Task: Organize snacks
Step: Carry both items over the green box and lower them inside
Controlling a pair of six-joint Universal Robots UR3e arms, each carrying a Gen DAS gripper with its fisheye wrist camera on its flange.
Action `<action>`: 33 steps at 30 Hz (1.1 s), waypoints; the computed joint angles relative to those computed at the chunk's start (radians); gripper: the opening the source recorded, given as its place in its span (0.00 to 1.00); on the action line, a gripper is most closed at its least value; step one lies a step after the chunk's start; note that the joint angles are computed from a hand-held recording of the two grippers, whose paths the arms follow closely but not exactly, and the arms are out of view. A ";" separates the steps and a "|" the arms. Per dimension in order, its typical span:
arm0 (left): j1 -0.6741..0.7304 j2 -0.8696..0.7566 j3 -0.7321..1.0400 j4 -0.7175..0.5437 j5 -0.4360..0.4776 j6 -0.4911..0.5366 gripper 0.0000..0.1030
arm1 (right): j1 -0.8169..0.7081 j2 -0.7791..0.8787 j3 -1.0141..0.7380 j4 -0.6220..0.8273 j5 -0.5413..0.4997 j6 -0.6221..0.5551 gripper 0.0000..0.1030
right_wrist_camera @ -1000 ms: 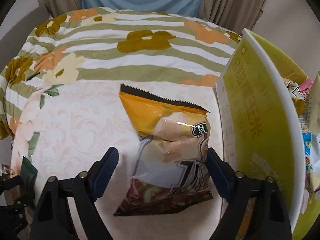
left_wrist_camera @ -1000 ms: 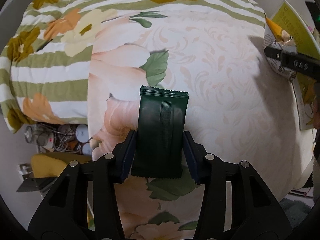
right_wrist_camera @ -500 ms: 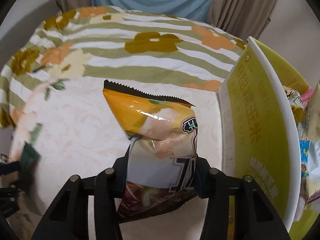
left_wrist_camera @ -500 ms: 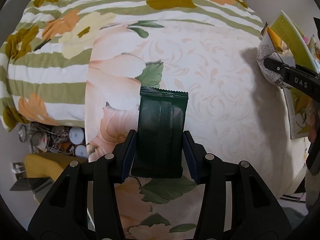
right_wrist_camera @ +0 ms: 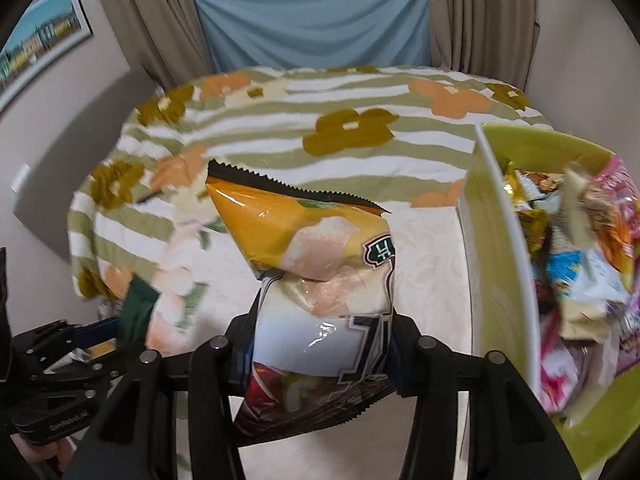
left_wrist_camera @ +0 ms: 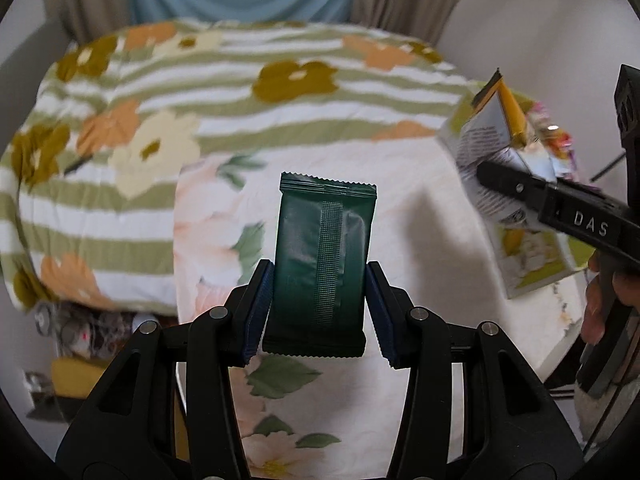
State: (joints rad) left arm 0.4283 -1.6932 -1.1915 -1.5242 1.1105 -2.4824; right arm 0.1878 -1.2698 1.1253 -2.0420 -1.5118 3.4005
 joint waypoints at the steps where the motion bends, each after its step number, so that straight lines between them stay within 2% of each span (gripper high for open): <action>1: -0.004 0.004 0.020 -0.020 -0.015 0.008 0.41 | -0.003 -0.020 0.009 0.000 0.007 0.010 0.44; 8: -0.089 0.008 0.186 -0.136 -0.109 0.021 0.41 | -0.067 -0.229 0.081 0.044 0.035 0.082 0.44; 11: -0.158 0.000 0.261 -0.154 -0.128 -0.030 0.41 | -0.119 -0.325 0.106 0.087 0.040 0.077 0.44; 15: -0.291 -0.021 0.326 -0.101 -0.106 -0.159 0.41 | -0.249 -0.454 0.147 0.163 0.088 0.015 0.44; 20: -0.494 -0.103 0.405 0.008 -0.012 -0.370 0.41 | -0.518 -0.622 0.220 0.279 0.256 -0.173 0.44; 25: -0.705 -0.245 0.537 0.081 0.106 -0.561 0.41 | -0.918 -0.723 0.198 0.576 0.505 -0.538 0.44; 30: -0.865 -0.396 0.654 0.128 0.210 -0.694 0.41 | -1.153 -0.724 0.167 0.799 0.624 -0.814 0.44; 33: -0.918 -0.445 0.663 0.177 0.255 -0.753 0.41 | -1.206 -0.691 0.158 0.853 0.637 -0.916 0.44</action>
State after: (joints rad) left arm -0.4900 -2.1379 -0.5289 -1.3477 1.3659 -3.2352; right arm -1.0182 -1.9612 1.2833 -1.1890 -0.8747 2.4847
